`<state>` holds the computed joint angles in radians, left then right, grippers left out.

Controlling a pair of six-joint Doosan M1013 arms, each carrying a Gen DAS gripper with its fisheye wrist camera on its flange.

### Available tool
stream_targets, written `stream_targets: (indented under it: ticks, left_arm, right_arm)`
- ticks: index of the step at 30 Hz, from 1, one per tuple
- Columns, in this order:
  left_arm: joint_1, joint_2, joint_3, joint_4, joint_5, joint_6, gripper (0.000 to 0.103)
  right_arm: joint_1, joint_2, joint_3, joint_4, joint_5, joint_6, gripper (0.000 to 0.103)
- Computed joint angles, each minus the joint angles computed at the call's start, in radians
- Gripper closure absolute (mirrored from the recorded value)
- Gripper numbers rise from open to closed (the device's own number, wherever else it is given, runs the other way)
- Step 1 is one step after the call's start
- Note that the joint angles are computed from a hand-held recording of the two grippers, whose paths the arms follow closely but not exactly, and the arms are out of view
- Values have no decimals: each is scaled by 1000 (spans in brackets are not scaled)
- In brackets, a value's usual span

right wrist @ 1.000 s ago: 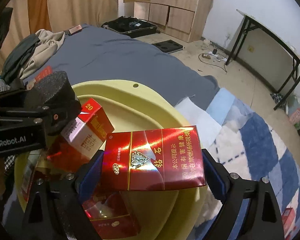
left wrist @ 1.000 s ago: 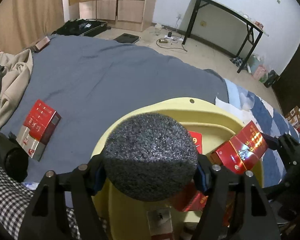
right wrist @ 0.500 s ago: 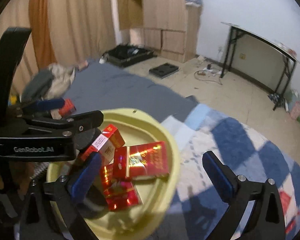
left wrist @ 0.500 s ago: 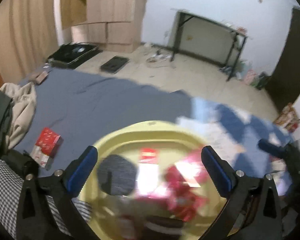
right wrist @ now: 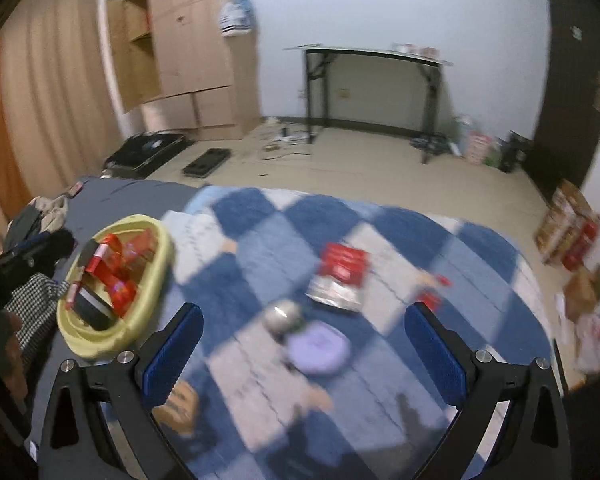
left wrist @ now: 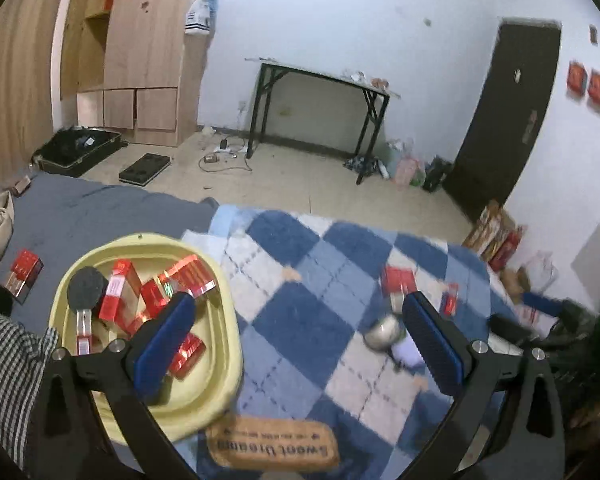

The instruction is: Organize rigid objects

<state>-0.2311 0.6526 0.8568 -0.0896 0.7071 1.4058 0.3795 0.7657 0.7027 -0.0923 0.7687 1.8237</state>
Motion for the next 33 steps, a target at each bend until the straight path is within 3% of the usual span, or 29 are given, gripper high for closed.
stream_targets:
  ticks: [5,8,11,13,17,23,33]
  left_arm:
    - [-8,-64,142,-123,-78,57,0]
    - [-23,-56,130,-132,-43,87,0]
    - [-40,-63,146,-119,-68,116,0]
    - [-51,-73,171,-78,-96,97,0]
    - [-59,-67,168,-58,-75,141,0]
    - [-55,-73,181,-89,-82,177,0]
    - [-35,-61,165,-163,-86,98,0]
  right_arm:
    - [-8,-127,231,-143,-70,205,0]
    - [-15,-162,310,-158,-124,265,0]
    - [-10,-178,355,-181,-129,301,0]
    - [-11,-173,355,-161,-113,290,0]
    - [-16,-164,344,-181,-123,343,0]
    - [-10,-135,315,-224,-84,369,0]
    - [-1,-115,302,-257,-86,380,0]
